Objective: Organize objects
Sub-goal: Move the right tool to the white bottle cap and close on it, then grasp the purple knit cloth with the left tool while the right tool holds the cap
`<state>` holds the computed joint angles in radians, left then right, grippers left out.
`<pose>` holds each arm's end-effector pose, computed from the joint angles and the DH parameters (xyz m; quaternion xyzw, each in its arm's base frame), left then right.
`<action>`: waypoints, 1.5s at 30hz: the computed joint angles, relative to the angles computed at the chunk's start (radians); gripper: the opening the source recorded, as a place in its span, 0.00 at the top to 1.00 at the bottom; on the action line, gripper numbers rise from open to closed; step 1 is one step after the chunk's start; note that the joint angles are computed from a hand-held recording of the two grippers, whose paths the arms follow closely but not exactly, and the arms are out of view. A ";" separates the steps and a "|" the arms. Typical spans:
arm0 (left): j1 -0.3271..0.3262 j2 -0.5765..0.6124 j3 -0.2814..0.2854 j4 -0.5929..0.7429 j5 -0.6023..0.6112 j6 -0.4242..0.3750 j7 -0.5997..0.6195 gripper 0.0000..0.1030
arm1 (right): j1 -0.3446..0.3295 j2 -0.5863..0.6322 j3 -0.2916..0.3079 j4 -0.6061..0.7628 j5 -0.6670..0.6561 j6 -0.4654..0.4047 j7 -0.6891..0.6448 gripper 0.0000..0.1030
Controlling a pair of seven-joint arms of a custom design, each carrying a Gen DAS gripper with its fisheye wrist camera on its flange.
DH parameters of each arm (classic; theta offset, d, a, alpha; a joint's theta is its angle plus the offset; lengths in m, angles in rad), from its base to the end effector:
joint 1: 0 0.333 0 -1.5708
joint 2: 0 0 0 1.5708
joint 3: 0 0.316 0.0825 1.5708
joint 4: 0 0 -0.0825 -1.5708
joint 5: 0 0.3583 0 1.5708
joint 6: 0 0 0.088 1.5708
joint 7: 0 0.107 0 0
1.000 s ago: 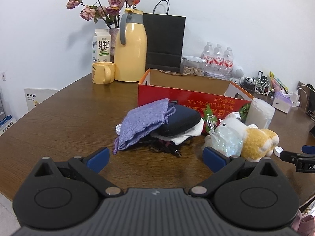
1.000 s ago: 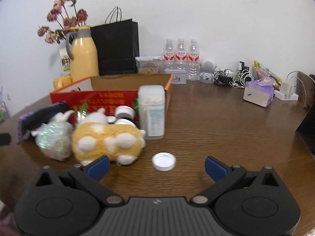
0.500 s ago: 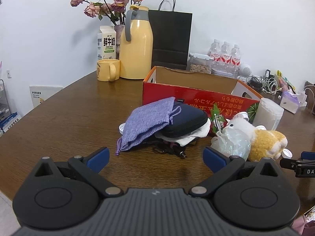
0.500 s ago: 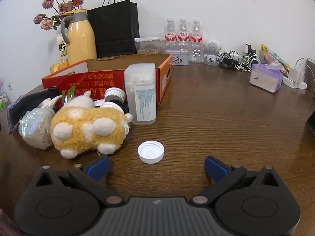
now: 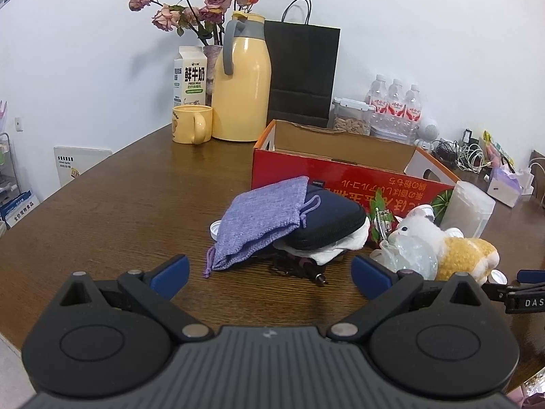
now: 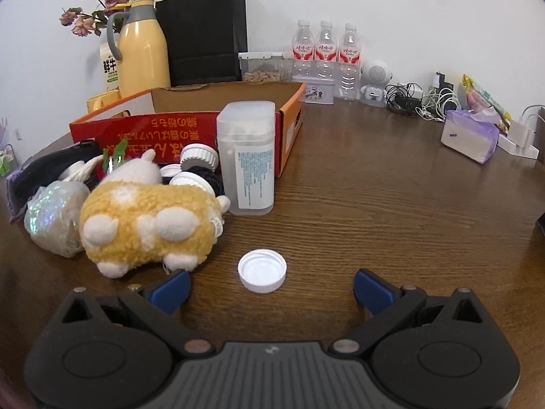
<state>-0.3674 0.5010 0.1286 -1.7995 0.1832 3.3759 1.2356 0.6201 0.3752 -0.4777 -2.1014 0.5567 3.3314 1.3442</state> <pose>0.6523 -0.1960 0.4193 -0.5573 0.6541 -0.4232 0.2871 0.6026 0.0551 0.3842 -0.5974 0.6728 -0.3196 0.2972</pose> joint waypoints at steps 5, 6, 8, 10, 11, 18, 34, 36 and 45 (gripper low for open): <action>0.026 -0.008 -0.021 -0.014 -0.001 0.013 -0.003 0.00 | -0.087 -0.008 0.092 0.004 -0.023 0.031 -0.012 0.15; 0.033 -0.009 -0.027 -0.015 -0.001 0.015 -0.004 0.00 | -0.106 -0.012 0.115 0.002 -0.024 0.042 -0.020 0.27; 0.054 -0.010 -0.048 -0.017 0.004 0.017 -0.005 0.00 | -0.143 -0.020 0.159 0.000 -0.019 0.059 -0.037 0.51; 0.077 -0.011 -0.070 -0.018 0.011 0.017 -0.007 0.00 | -0.203 -0.030 0.224 -0.003 -0.020 0.069 -0.042 0.73; 0.090 -0.011 -0.082 -0.019 0.016 0.019 -0.009 0.00 | -0.249 -0.037 0.273 -0.007 -0.029 0.075 -0.036 0.73; 0.135 -0.007 -0.116 -0.003 0.034 0.014 -0.019 0.00 | -0.326 -0.058 0.373 -0.032 -0.032 0.127 -0.041 0.73; 0.438 0.179 -0.503 0.334 0.132 -0.226 0.044 0.00 | -0.399 -0.089 0.481 -0.013 -0.074 0.241 -0.066 0.73; 0.464 0.238 -0.569 0.425 0.099 -0.307 0.111 0.00 | -0.413 -0.081 0.495 0.004 -0.106 0.238 -0.050 0.73; 0.467 0.515 -0.732 0.874 -0.150 -0.714 0.313 0.00 | -0.441 -0.037 0.522 0.091 -0.195 0.180 0.001 0.73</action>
